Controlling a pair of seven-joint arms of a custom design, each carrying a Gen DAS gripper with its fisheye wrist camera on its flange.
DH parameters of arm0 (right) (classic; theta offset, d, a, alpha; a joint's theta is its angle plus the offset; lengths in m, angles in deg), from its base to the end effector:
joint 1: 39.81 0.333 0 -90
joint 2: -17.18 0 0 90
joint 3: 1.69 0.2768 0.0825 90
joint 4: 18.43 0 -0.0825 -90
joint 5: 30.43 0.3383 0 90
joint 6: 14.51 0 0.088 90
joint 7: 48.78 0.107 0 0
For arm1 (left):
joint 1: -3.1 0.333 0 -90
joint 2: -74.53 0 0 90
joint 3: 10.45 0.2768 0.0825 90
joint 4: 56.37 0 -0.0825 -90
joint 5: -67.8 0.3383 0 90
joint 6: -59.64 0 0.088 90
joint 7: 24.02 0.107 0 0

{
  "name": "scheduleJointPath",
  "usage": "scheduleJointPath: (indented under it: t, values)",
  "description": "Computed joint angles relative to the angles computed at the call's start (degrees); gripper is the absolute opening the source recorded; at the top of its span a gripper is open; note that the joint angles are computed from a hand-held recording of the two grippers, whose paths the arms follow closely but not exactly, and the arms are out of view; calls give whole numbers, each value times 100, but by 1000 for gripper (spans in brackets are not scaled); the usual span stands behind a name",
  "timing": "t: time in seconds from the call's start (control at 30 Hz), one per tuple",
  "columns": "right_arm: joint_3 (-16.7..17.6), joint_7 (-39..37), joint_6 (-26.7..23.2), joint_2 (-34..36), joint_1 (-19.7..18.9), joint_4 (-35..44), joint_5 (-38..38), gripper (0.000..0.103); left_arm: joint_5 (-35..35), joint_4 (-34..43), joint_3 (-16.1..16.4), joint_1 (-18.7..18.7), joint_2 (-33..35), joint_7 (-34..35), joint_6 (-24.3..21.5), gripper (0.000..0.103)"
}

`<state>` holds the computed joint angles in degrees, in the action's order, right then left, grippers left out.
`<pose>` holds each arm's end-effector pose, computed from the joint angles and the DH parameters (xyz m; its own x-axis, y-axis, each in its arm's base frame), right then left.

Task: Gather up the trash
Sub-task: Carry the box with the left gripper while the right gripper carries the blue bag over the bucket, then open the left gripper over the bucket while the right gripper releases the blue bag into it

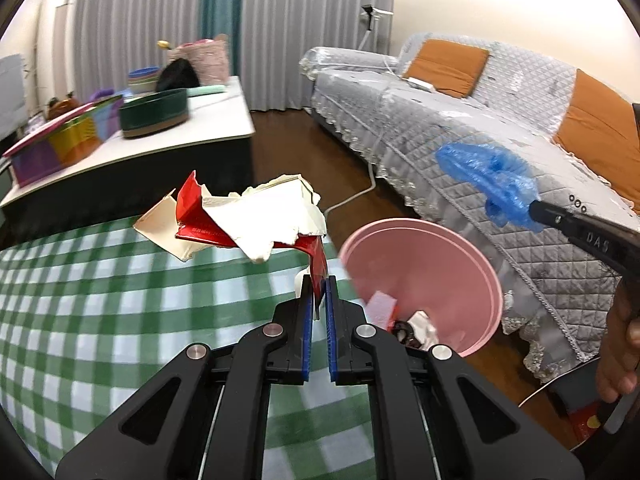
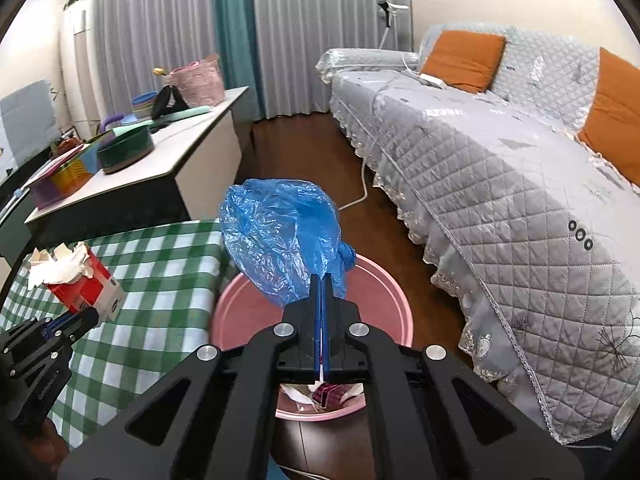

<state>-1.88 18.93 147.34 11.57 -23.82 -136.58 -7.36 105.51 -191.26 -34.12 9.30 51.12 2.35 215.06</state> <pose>0.5212 0.1269 0.5563 0.3638 -0.9285 -0.0742 -0.6082 -0.1765 -0.7739 0.4207 -0.1742 0.5298 0.2357 -0.9701 0.0574 -0.5854 -0.1889 -0.7885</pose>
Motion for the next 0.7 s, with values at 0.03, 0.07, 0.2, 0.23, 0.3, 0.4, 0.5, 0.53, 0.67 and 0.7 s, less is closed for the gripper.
scheduleJointPath:
  t: [0.03,0.07,0.2,0.23,0.3,0.4,0.5,0.53,0.67,0.7]
  values:
    - [-2,82,-26,52,-24,50,-51,0,58,123,-40,38,143,-12,50,6]
    - [-2,114,-42,93,-42,87,-66,0,126,205,-56,56,239,-31,82,6]
    - [57,296,6,217,-117,176,-262,0,478,670,-38,-4,789,-122,108,6]
    - [70,316,16,250,-131,202,-302,0,546,782,0,-58,915,-131,74,6]
    - [96,395,40,301,-166,238,-412,0,620,999,105,-186,1156,-104,34,6]
    - [116,488,11,404,-222,325,-491,0,728,1249,269,-390,1423,-43,-43,6]
    - [144,572,-2,490,-283,392,-568,0,775,1410,457,-597,1610,5,-90,6]
    - [153,594,-10,520,-302,416,-582,0,763,1465,524,-669,1677,30,-98,6]
    - [188,661,-42,596,-371,485,-602,0,685,1651,785,-969,1879,191,-144,6]
    - [195,679,-51,609,-385,500,-613,0,673,1711,839,-1035,1934,221,-161,6]
